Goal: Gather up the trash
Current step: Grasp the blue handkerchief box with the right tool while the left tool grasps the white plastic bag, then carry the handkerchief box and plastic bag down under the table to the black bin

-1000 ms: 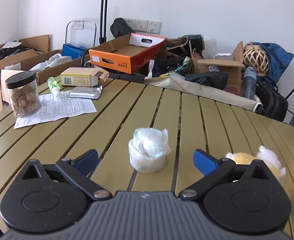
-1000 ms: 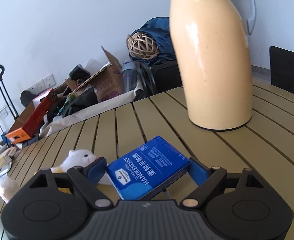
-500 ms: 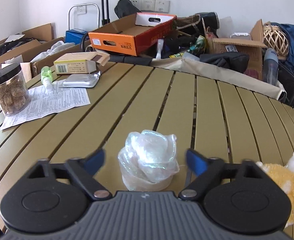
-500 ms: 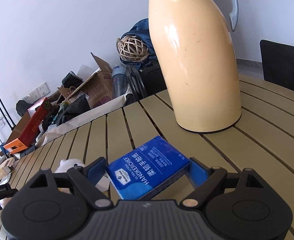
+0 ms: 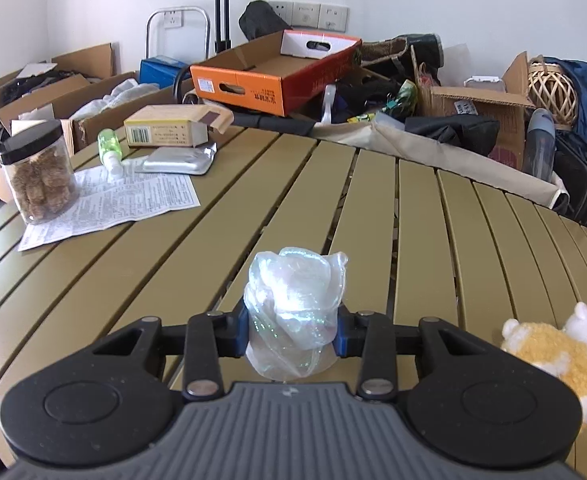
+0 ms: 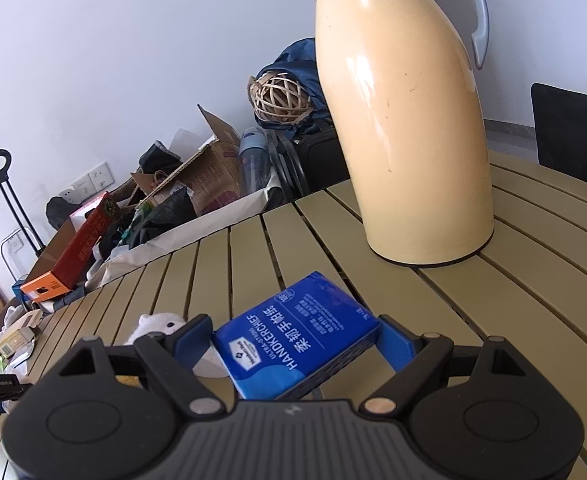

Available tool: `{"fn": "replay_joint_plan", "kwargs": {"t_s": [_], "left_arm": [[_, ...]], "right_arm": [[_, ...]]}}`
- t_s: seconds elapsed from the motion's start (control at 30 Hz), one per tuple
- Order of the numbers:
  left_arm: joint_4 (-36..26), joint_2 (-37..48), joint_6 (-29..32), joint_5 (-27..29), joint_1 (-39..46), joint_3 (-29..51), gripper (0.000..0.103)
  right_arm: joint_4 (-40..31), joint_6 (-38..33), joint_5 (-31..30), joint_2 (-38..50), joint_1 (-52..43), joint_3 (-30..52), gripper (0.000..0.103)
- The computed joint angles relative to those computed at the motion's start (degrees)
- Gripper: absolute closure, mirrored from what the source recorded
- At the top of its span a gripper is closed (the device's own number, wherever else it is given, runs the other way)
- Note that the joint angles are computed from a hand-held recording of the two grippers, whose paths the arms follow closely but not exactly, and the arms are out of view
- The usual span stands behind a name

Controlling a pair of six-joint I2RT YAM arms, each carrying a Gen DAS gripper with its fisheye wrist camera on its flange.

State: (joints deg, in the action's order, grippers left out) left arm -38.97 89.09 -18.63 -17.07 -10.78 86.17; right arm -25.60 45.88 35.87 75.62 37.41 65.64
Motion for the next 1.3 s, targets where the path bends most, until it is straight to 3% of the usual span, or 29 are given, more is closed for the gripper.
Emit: {"fn": "replay_joint_plan", "kwargs": {"t_s": [0.53, 0.87, 1.0, 1.17, 1.3], "left_arm": [[-4.26, -17.02, -2.95, -2.53, -6.31, -8.38, 0.065], [-10.61, -30.42, -5.61, -7.53, -15.66, -13.50, 0.065], [-14.75, -35.57, -8.85, -11.74, -22.22, -15.03, 0.065], [-21.91, -40.93, -16.00, -19.77, -34.34, -16.35, 0.065], [-32.86, -42.44, -28.61, -29.77, -50.19, -15.90, 0.065]], "right_arm": [[-3.26, -1.18, 5.50, -7.49, 9.37, -3.29, 0.015], [-11.55, 0.90, 16.91, -13.64, 23.81, -4.13, 0.015], [-17.31, 5.24, 21.91, -14.11, 31.42, -3.60, 0.015], [-28.09, 16.74, 26.98, -12.44, 41.62, -2.41, 0.015], [-41.03, 30.64, 30.23, -8.89, 50.39, 0.35, 0.015]]}}
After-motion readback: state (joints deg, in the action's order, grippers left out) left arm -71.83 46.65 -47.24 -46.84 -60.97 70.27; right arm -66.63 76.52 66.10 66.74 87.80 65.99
